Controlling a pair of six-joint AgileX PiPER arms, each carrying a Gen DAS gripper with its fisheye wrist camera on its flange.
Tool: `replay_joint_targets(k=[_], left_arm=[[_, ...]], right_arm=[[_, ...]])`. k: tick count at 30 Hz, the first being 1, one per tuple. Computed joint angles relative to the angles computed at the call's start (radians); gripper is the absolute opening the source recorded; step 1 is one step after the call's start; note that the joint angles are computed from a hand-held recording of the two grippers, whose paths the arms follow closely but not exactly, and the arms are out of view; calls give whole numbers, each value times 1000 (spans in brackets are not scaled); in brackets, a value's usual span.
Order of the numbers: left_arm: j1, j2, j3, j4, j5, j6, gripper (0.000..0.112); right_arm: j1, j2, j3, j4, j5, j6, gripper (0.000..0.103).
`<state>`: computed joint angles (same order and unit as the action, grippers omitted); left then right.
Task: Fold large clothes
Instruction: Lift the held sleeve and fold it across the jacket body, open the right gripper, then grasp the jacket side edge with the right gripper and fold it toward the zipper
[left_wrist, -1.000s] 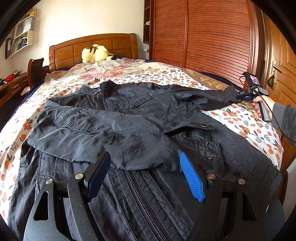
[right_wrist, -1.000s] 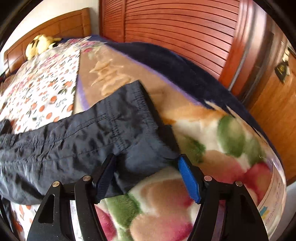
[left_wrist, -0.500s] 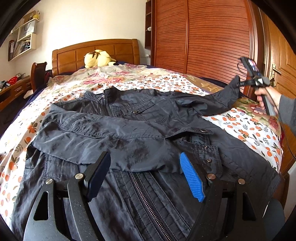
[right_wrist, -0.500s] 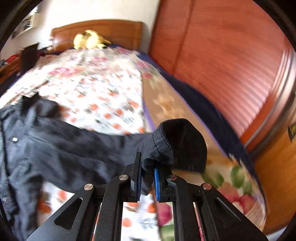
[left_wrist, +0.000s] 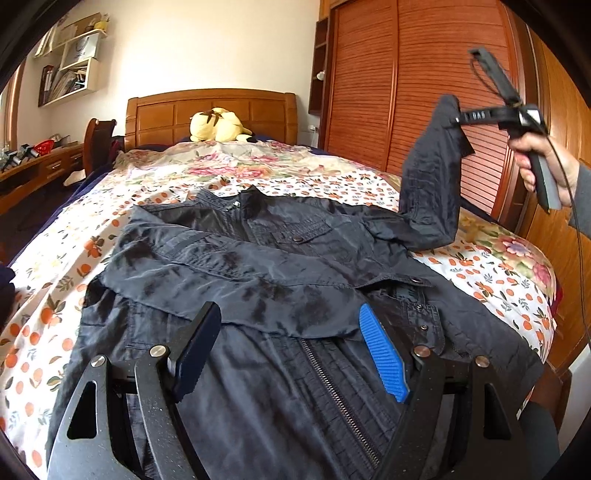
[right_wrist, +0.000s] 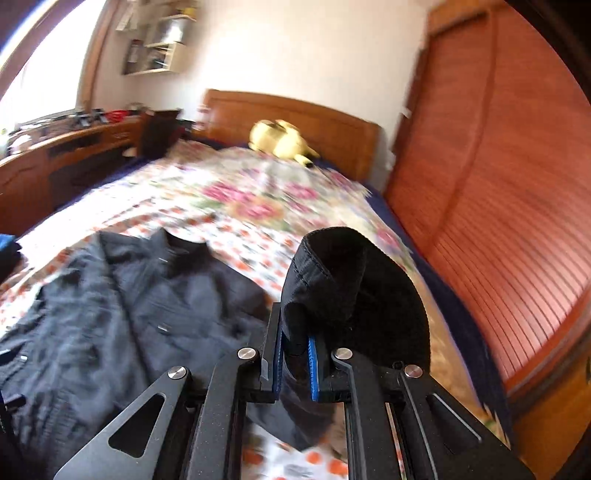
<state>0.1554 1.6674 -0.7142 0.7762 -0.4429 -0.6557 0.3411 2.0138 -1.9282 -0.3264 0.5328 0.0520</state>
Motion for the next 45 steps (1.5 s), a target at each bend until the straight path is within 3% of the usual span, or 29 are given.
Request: replay_joint_targets(k=[9, 16, 22, 27, 32, 36, 42, 45], left_arm=[[83, -27, 23, 34, -26, -11, 78], [115, -33, 27, 50, -39, -19, 78], [116, -26, 23, 45, -36, -15, 78], [107, -16, 18, 24, -32, 6, 78], [103, -15, 19, 14, -29, 15, 78], [98, -12, 18, 3, -28, 24, 78], [97, -12, 17, 5, -26, 23, 78], [92, -10, 17, -5, -25, 35, 78]], right_arm=[[114, -106, 184, 183, -157, -186, 11], [122, -171, 373, 544, -225, -531, 11], [85, -215, 552, 801, -228, -814, 11], [68, -151, 554, 787, -206, -799, 11], [99, -68, 453, 692, -154, -672, 11], [104, -98, 471, 673, -120, -632, 22], [107, -216, 655, 632, -178, -587, 47], [95, -264, 749, 642, -215, -594, 49]])
